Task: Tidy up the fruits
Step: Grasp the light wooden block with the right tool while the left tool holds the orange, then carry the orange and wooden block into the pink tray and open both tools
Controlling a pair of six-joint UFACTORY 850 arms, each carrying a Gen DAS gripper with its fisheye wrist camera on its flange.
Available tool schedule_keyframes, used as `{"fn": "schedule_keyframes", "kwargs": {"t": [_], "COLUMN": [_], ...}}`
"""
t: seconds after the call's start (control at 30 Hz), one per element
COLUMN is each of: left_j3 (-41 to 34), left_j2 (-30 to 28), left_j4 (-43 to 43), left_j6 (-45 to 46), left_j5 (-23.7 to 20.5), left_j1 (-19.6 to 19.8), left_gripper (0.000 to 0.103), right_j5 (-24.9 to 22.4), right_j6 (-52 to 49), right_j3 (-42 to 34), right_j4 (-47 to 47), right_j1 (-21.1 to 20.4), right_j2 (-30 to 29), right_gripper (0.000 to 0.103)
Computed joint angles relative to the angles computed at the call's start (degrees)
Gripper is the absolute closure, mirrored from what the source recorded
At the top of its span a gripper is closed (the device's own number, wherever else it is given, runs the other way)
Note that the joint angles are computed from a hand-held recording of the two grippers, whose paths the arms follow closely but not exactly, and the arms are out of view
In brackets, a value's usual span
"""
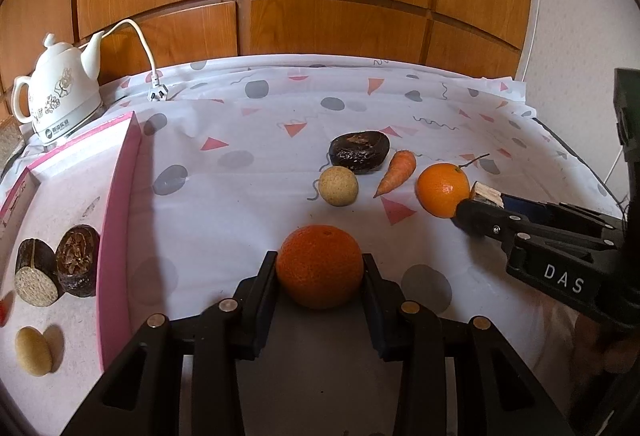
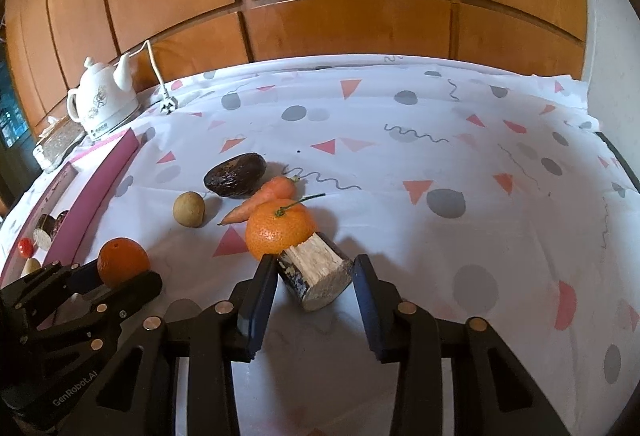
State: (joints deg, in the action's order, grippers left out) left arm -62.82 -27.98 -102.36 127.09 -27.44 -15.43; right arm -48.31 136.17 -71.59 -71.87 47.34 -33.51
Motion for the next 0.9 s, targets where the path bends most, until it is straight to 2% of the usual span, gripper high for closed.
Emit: {"fn": "schedule_keyframes", "kwargs": {"t": [0.27, 0.5, 0.7, 0.8, 0.9], "left_j3": [-0.32, -1.28, -0.52, -1.64, -3.47], "left_j2": [-0.01, 0.52, 3.67, 4.57, 4.52], "left_j4": [0.94, 8.20, 9.69, 10.17, 9.19], "left_j6": [-0.97, -10.13, -12.88, -15.54, -16.94], "left_j5": [0.42, -0.53, -3.89, -5.25, -3.99], "left_j1": [-0.07, 0.64, 2.73, 4.31, 5.78], "left_gripper": [0.064, 0.065, 0.065, 0.065, 0.065], "right_j5": [-2.67, -3.10, -1.28, 2.30, 6.17], "right_j6": [-2.24, -4.32, -5.02, -4.96, -7.34], "right_j3": [-1.26, -2.56, -4.19, -5.25, -8.03], "right_j4": [2.67, 4.22, 0.88, -1.67, -3.83], "right_j1": [1.24, 2.57, 3.26, 2.48, 1.74], "right_j2": [-0.71, -0.60, 0.03, 0.20, -0.78], "right_gripper": [0.064, 0.064, 0.064, 0.064, 0.064]}}
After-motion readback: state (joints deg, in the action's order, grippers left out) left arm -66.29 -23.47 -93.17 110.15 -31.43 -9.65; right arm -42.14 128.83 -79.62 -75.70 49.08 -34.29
